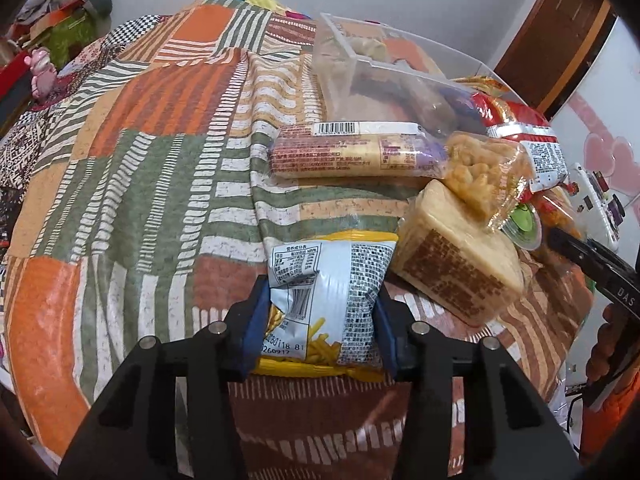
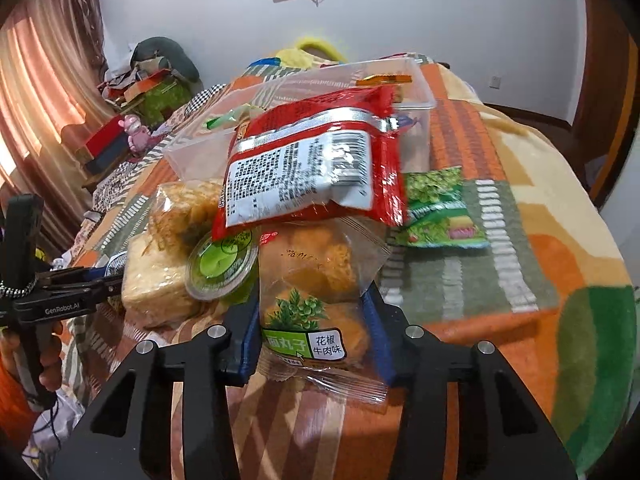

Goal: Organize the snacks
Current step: 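Lift both held bags and carry them over the clear box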

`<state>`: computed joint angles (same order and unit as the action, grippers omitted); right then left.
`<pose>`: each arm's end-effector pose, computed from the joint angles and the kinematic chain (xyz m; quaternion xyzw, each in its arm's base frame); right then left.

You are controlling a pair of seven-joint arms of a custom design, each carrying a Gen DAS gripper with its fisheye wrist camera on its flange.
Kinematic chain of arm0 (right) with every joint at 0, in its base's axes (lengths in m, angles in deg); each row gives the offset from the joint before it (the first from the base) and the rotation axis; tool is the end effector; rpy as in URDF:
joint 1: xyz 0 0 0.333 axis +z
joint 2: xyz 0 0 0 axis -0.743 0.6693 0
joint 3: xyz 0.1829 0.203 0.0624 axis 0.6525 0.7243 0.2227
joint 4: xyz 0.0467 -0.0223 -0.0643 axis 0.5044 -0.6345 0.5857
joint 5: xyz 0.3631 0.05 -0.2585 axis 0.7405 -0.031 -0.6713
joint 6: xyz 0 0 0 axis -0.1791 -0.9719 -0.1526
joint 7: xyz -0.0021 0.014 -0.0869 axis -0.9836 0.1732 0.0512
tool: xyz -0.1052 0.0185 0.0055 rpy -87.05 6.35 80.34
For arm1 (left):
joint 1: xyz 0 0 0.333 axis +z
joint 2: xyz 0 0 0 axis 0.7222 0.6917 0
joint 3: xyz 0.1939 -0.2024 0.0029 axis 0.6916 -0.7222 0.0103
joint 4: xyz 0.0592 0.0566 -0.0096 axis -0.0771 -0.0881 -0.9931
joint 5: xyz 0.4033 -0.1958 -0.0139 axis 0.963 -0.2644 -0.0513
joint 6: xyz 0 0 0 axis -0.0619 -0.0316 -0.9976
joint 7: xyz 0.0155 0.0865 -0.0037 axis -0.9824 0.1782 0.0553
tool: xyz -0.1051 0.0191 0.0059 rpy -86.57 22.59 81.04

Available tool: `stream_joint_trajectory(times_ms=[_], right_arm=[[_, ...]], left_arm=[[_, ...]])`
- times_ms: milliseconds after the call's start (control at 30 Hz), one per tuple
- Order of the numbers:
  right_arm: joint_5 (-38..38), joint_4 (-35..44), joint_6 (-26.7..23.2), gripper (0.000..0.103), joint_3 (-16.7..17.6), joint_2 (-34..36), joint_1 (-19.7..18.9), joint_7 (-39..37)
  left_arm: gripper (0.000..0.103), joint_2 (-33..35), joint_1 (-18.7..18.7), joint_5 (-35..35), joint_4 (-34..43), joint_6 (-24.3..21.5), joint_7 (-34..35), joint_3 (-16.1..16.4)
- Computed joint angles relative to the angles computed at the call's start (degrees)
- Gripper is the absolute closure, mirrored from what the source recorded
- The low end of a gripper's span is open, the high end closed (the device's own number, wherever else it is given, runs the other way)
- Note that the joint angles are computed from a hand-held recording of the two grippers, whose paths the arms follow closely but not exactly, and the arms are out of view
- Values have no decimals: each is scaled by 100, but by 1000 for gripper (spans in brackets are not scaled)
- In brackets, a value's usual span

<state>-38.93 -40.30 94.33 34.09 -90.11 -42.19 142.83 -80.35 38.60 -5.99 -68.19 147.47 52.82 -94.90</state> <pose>0.5986 0.0352 0.5998 -0.7311 0.5831 -0.1220 0.3325 0.6654 -0.2245 0.4993 -0.6755 0.6753 -0.2775 0.1032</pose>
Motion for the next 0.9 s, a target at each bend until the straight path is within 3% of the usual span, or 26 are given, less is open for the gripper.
stream_joint_trajectory(times_ms=[400, 900], right_arm=[[-134, -130, 263, 62, -27, -336, -30, 26], [153, 576, 846, 62, -14, 170, 103, -274]], left_arm=[[56, -354, -40, 214, -85, 338, -157, 46], [56, 628, -189, 722, 1579, 504, -198, 1]])
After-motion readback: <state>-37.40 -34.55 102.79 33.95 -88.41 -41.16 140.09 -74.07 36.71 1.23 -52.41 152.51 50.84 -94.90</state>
